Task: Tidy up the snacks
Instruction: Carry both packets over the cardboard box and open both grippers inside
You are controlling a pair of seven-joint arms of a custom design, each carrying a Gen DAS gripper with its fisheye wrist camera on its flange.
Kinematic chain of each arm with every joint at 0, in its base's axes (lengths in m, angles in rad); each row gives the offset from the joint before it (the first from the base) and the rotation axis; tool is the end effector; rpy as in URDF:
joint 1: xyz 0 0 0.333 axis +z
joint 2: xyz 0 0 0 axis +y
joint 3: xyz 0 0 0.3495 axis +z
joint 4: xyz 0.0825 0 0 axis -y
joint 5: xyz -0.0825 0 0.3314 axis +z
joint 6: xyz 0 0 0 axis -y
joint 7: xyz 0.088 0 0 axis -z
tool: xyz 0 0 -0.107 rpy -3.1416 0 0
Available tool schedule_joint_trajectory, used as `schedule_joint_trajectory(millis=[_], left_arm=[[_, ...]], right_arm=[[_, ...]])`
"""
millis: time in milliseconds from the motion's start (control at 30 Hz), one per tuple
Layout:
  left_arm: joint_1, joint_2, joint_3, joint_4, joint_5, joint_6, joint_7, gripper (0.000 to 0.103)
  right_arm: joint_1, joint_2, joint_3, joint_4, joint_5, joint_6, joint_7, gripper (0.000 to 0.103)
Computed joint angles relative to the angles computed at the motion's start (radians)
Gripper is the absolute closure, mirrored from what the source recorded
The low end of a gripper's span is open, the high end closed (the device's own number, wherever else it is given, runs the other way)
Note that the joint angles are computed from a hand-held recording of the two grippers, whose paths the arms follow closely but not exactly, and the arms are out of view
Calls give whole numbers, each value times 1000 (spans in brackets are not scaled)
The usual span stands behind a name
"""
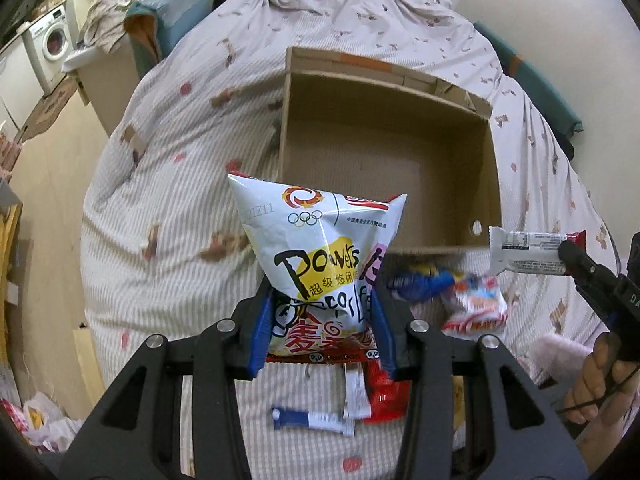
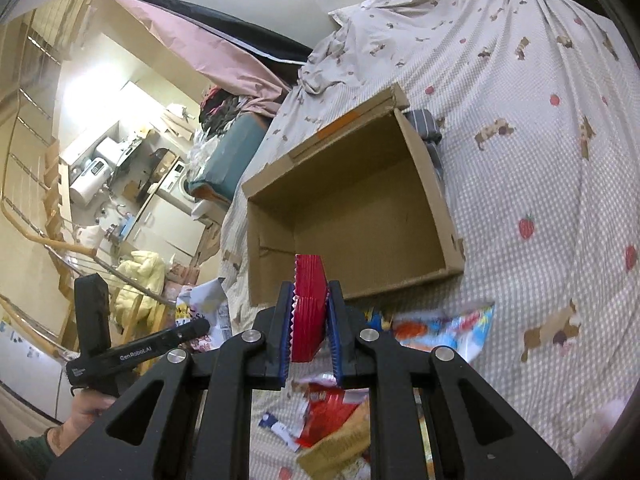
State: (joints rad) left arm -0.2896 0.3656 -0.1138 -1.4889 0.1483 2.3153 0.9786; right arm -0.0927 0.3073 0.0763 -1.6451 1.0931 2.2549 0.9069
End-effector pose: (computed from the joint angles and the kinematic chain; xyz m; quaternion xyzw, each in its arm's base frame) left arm 0.6221 -0.2469 0.5610 -0.7310 0.6410 -0.2069 0.1088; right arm 0.6441 0.0068 0.5331 -0.6322 0.6125 0.0825 0.4673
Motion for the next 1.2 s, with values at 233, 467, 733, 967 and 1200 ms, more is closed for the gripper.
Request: schedule_joint_trajectory(millis=[233, 467, 733, 967, 1200], left_arm=[[-25, 118, 23, 162, 46, -20, 27, 64], [-27, 205, 38, 222, 25, 36, 43, 64], [-36, 285, 49, 303, 3, 26, 75, 64], [-53, 291, 65, 306, 23, 43, 80, 63], [-48, 289, 59, 296, -2, 43, 72, 63]], right_arm=[[3, 112, 19, 139, -84, 20, 94, 87], [8, 205, 58, 245, -210, 27, 175, 86], [17, 270, 93, 301, -324, 24, 249, 86], [17, 288, 110, 312, -370, 11, 278, 86], [17, 295, 111, 319, -394, -6, 309, 86]])
